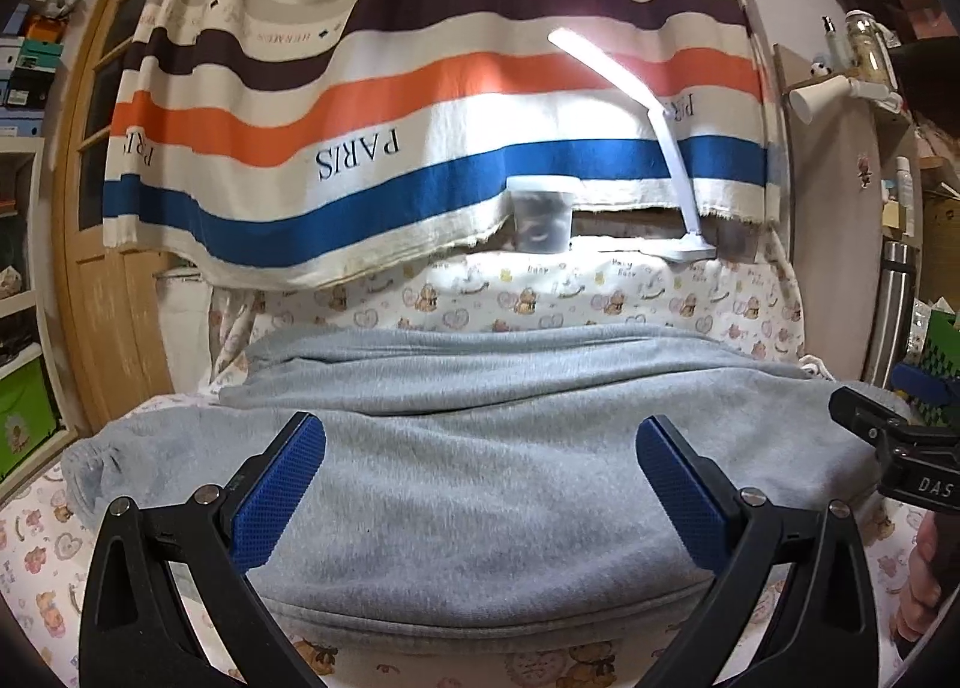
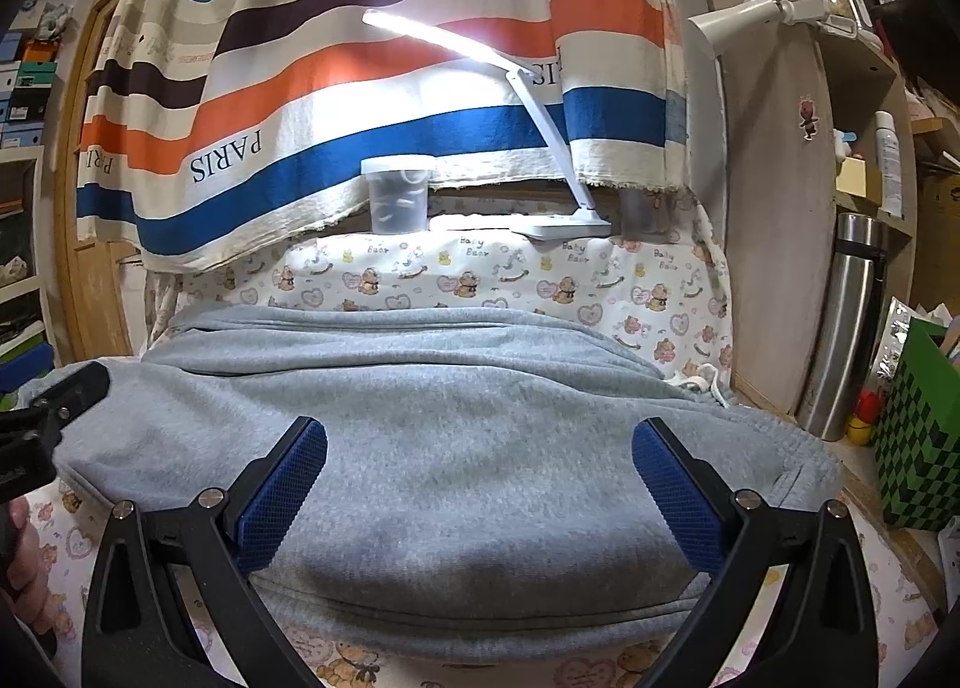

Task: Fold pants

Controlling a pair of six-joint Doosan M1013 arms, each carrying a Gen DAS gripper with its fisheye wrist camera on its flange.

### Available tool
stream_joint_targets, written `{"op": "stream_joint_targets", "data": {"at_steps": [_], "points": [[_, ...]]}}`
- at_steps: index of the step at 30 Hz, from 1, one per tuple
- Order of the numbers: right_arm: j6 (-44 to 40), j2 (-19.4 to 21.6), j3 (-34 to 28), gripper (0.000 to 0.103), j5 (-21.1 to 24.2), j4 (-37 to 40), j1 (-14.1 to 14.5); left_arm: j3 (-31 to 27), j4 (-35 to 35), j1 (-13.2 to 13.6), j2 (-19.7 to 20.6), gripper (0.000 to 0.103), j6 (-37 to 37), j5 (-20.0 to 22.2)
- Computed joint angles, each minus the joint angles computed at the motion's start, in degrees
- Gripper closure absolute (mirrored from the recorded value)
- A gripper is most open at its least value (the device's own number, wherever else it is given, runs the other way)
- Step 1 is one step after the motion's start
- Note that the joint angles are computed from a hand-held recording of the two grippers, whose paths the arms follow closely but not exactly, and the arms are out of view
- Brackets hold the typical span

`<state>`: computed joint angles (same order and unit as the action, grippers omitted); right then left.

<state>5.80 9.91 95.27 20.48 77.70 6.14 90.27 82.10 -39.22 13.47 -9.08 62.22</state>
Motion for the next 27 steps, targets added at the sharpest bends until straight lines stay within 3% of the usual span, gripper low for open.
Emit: {"op": "stream_joint_targets", "data": {"at_steps": [5, 11, 14, 20, 27], "points": [[0.41, 0.04, -0.04, 0.0, 0.21, -0.34, -0.1, -0.58, -1.83, 0.46, 0.15, 0.0, 1.36, -0.93], [2.85, 0.48, -0.82, 0.0, 3.56, -3.11, -0.67, -0.91, -3.19, 0.77, 0.27, 0.0, 2.9, -2.32], [1.66, 0.31, -0.48, 0.0, 3.22, -1.37, -0.8, -1.58, -4.67, 0.92, 0.65, 0.0, 4.16, -1.69], [-1.21, -0.11, 0.22, 0.0, 1.96, 0.91, -0.57, -1.68, -5.21, 1.1, 0.71, 0.0, 5.93, -4.27], [2.45, 0.11, -0.24, 0.0, 0.97, -2.16, -0.44, -1.78, -4.91, 1.02, 0.77, 0.0, 5.64, -3.72]]}}
